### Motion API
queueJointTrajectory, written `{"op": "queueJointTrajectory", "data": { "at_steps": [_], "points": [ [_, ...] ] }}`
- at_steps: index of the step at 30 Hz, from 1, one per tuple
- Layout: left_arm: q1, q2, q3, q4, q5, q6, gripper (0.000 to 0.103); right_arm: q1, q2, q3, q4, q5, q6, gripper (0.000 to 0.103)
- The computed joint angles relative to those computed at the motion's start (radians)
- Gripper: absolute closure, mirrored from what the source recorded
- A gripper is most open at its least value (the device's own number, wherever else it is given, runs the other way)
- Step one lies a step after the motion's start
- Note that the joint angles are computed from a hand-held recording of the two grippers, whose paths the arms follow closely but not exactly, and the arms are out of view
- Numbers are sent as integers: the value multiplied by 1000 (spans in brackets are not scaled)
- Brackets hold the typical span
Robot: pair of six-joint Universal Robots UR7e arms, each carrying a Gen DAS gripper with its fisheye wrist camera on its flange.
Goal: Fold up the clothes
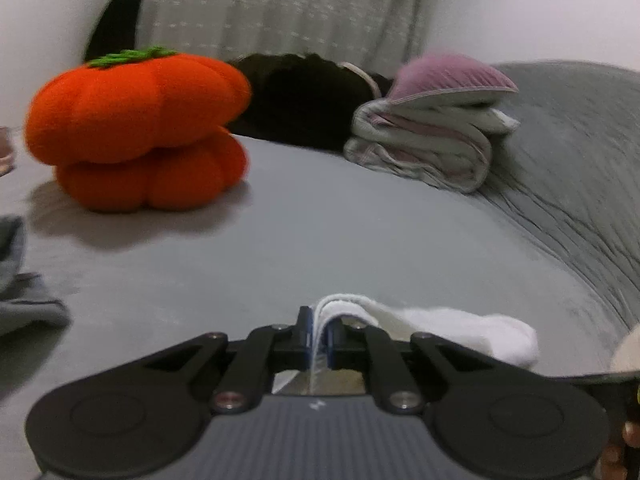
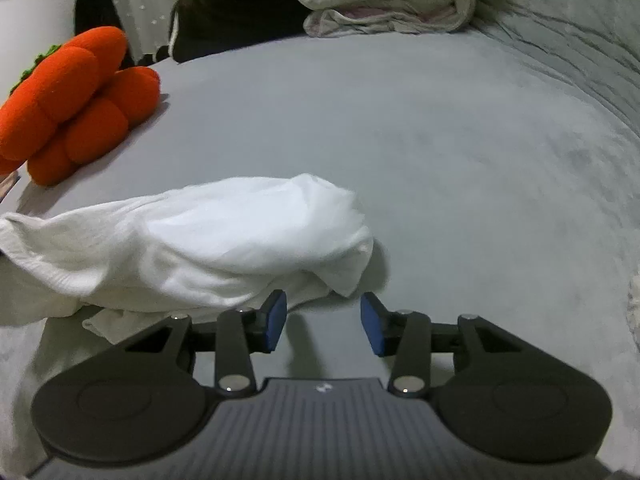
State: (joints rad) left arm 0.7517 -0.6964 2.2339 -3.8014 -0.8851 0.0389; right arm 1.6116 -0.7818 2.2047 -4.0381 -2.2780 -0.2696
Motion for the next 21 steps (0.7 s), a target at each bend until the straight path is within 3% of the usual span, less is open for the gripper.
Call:
{"op": "queueJointTrajectory", "data": {
  "at_steps": [3, 8, 9, 10, 12, 15, 18, 21],
  "points": [
    [11, -37, 15, 6, 32, -48, 97, 2, 5, -4, -6, 12, -20, 56],
    [52, -128, 38, 119, -7, -200, 94, -4, 2, -2, -3, 43, -13, 51],
    [62, -143, 37, 164, -17, -229, 82, -4, 4, -4, -3, 39, -15, 50],
    [64, -153, 36, 210, -5, -260, 62, -4, 4, -6, -1, 37, -13, 50],
    [45, -152, 41, 248, 71, -293, 53, -5, 6, -8, -3, 31, -9, 49],
    [22, -153, 56, 214, 89, -280, 48, 0, 13, -10, -18, 16, 7, 49],
    [-1, -159, 88, 179, 19, -256, 42, -3, 6, -8, -10, 7, 32, 49],
    [-5, -162, 111, 243, -71, -275, 38, -5, 4, -10, 10, 1, 59, 48]
  ]
}}
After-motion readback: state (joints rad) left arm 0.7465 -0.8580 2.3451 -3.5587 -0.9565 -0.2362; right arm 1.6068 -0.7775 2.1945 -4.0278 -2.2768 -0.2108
